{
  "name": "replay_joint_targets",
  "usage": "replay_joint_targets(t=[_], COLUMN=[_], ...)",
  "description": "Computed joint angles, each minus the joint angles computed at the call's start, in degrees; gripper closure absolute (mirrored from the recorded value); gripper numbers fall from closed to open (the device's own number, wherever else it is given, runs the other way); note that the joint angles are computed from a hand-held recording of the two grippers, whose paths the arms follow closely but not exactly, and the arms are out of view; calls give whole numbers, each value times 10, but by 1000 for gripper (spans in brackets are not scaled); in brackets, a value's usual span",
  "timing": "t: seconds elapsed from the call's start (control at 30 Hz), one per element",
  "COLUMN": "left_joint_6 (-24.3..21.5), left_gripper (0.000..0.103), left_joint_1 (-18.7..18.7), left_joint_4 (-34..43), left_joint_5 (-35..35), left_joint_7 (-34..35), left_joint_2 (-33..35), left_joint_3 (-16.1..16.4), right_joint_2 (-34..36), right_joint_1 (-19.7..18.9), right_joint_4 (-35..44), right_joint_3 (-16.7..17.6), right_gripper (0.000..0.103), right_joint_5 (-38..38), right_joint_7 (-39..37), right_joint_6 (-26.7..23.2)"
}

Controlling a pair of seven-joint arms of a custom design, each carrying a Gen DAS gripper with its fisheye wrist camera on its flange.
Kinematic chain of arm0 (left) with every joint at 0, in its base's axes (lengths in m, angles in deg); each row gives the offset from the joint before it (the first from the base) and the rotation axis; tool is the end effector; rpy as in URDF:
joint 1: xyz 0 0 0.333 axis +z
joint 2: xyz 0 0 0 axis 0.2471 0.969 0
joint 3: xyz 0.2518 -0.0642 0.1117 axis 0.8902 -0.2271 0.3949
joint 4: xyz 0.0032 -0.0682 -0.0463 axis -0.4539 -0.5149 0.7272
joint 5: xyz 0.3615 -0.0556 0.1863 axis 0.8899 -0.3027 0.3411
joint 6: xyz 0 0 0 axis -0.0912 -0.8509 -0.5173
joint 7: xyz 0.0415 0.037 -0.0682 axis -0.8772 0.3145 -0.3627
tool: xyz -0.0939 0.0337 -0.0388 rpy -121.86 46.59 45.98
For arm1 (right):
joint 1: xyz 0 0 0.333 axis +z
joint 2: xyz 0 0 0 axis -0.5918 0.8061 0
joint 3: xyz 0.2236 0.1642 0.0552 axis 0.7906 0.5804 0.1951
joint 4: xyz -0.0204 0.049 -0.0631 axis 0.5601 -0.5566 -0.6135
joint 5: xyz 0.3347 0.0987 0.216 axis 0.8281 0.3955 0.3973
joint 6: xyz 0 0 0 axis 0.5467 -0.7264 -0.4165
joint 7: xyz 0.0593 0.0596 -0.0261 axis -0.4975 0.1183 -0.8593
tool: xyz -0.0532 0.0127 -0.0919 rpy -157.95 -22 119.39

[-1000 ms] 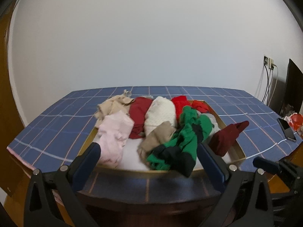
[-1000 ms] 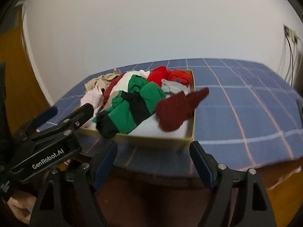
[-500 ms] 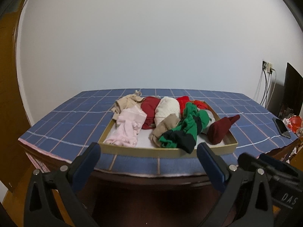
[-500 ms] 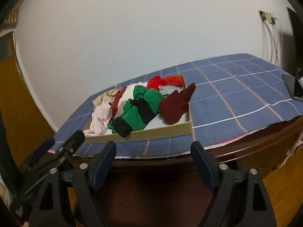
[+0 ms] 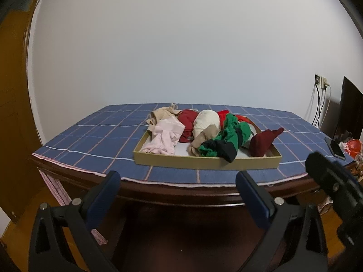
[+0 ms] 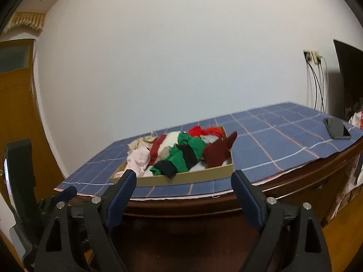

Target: Take underwear out of drawer

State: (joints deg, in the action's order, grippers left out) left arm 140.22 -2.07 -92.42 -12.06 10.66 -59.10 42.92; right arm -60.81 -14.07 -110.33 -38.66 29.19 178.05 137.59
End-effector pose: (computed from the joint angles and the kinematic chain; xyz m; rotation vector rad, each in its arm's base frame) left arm 0.5975 -0.2858 0.5407 -1.6421 1.2948 -0.8415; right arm 0.6546 0.2434 0.5440 -1.4107 1.3594 -0.5699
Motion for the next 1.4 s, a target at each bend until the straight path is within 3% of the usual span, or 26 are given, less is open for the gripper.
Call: replay_joint_targets(t=[0.1,0.23,0.37,0.4,0.47,0.5,0.63,0.7,0.9,1.13,1.4], left_joint_6=[0,-19,-31,-32,-39,-44,-52,-47,-61,-65,-67], left_gripper=[0,0,0,0,0,0,0,0,0,0,0], left_joint_1=[-2,-2,2,3,3,3,2,3,3,1,1], left_joint_4=[-25,-60,-88,-93,-100,-102,-112,-120,-133,-135,-141], left_joint_5=[12,41,49,49,50,50,45,48,49,56,63], left_joint_7=[-9,-37,-59,-60,-60,-61,-65,-70,-78,-70,-81], left_joint_2=[-21,-51,-73,-77,-81,-83,-89,-95,-104,-105,-112], left_joint_3=[-4,-17,-32,-35,-42,-45,-52,-53,-61,-66,-69], right_joint_2=[-22,-54,-83,-91,-104,-111,-132,-138,-153,-159,-159], right_joint_1=[-9,1,-91,-101,-159,-169,-111,-121,-108,-73,-72], right_joint_4=[-35,-87,-132,-143,-167,-180,-211,-224,-244,-252,-251], right_joint_3=[19,16,112,121,171,177,121,120,88,60,54], right_gripper=[14,10,9,9,9,9,9,9,9,9,9], right_joint_5=[2,17,-7,-13,-63,-81,-44,-89,-150,-120,-141], right_joint_7=[-23,-46,-41,-36,10,28,-5,45,122,87,105], right_joint_6=[37,89,104,107,114,122,142,148,153,172,168])
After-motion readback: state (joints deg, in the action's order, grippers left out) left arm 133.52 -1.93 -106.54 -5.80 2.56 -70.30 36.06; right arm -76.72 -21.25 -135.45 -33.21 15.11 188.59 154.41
